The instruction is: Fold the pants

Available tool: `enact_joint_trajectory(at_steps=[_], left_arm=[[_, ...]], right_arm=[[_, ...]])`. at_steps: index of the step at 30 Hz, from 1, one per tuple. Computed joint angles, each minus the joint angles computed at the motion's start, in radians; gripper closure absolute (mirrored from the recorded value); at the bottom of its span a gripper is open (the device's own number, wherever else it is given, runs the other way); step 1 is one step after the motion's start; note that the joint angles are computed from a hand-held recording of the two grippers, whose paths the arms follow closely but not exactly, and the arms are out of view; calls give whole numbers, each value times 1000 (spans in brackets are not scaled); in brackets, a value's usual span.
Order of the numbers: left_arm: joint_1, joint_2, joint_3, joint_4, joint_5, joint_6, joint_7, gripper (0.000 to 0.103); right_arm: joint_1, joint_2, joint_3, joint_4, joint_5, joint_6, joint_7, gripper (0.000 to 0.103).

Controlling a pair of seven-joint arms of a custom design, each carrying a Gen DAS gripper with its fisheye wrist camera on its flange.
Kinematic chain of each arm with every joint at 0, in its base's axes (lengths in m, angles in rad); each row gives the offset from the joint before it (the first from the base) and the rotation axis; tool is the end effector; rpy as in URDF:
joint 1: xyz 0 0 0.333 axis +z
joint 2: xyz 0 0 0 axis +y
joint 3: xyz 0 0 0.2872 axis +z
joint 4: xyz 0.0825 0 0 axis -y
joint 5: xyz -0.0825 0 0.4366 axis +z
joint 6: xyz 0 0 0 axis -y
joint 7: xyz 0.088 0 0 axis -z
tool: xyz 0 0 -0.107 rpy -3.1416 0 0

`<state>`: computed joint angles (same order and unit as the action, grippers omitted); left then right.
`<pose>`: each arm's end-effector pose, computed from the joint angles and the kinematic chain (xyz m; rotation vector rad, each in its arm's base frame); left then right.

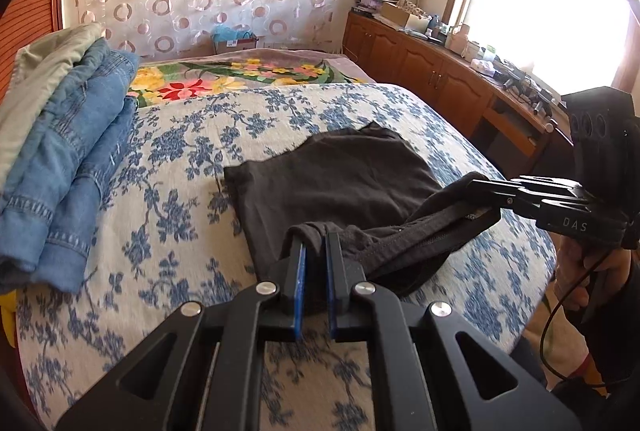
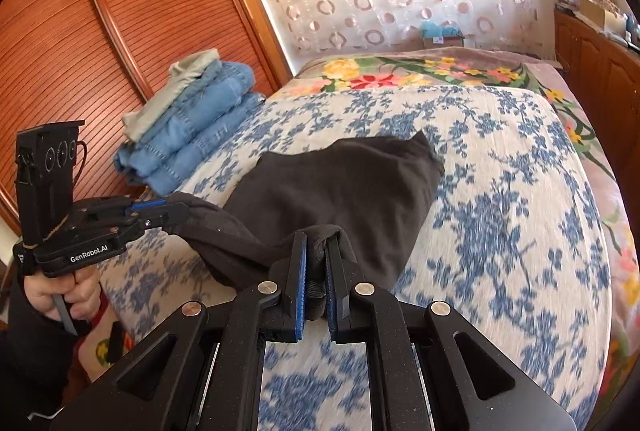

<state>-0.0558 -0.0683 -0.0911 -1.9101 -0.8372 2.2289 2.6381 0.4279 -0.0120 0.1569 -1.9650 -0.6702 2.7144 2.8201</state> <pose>0.6198 -0.1160 0.5314 -1.0284 2.5896 -1.2107 0.5292 0.3774 0.5108 -1.5032 1.7589 -0.4865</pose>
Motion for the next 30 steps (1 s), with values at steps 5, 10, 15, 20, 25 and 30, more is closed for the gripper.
enact_joint_trajectory(at_steps=[5,10,15,20,25,30], left_arm=[[-1,68,-19,74,24,9,-29,98],[9,140,-50,146,69,18,-62,98],[28,209,-81,215,104,3,-104,98],[42,254,-106,264,129,-5,-129,98],[51,280,-123,293,145,-8,-139,98],[56,285,-133,297,156,-4,-141,98]], right_arm=[[-7,27,-17,22,20,9,-46,98],[-10,60,-39,45,73,13,-112,97],[-16,62,-58,37,151,44,-189,91],[-38,22,-70,22,70,38,-136,77],[-64,53,-69,81,73,-23,-209,77],[-57,121,-86,163,111,-58,-303,77]])
